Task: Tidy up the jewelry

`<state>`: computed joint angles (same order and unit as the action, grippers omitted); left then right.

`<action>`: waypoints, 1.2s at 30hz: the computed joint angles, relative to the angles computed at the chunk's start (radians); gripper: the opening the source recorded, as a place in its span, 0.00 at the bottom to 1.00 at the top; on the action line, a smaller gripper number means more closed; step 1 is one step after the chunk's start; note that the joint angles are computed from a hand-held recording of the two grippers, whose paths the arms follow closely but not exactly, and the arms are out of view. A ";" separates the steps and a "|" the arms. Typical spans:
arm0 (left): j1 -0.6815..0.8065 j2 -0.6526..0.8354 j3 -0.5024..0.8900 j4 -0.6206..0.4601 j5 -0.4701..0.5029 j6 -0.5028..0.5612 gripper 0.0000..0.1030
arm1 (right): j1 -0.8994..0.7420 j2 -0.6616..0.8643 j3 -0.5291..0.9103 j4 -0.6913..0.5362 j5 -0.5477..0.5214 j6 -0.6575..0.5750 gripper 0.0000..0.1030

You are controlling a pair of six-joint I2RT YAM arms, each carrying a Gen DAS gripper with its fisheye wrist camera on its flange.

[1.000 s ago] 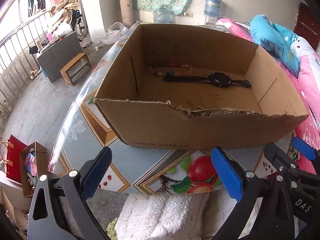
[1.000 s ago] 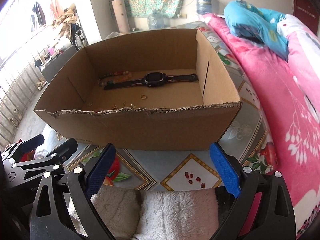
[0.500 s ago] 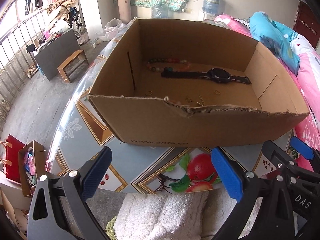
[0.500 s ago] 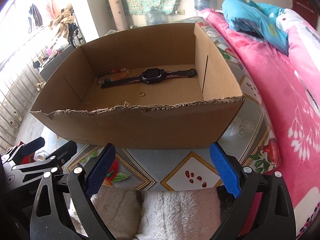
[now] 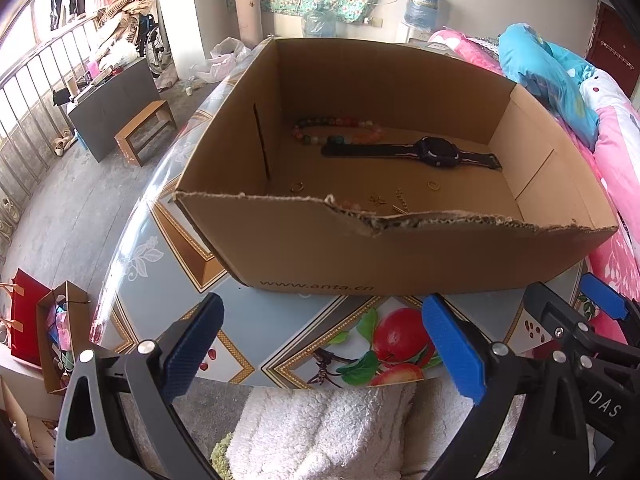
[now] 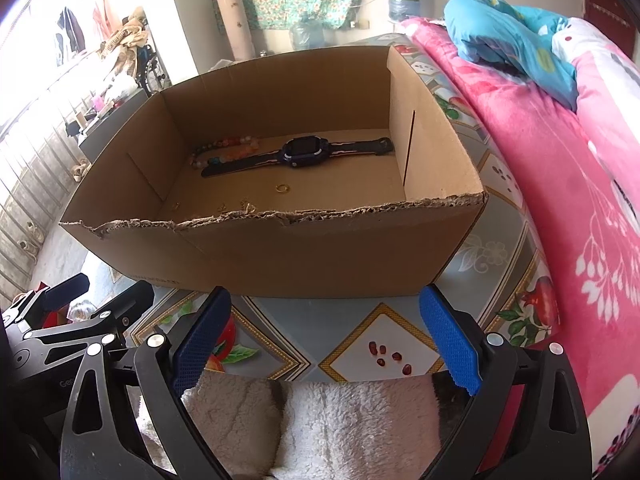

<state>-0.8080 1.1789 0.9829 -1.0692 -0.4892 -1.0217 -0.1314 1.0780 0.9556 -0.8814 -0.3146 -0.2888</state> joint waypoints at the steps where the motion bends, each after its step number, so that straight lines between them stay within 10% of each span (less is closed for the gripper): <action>1: 0.000 0.000 0.000 0.000 0.000 0.000 0.95 | 0.001 0.000 0.000 0.000 0.002 0.001 0.88; 36: 0.013 -0.006 -0.011 0.006 0.006 0.003 0.95 | 0.014 0.015 0.002 0.004 0.026 -0.002 0.88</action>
<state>-0.7952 1.1733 0.9722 -1.0637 -0.4830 -1.0185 -0.1175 1.0928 0.9578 -0.8772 -0.2885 -0.2904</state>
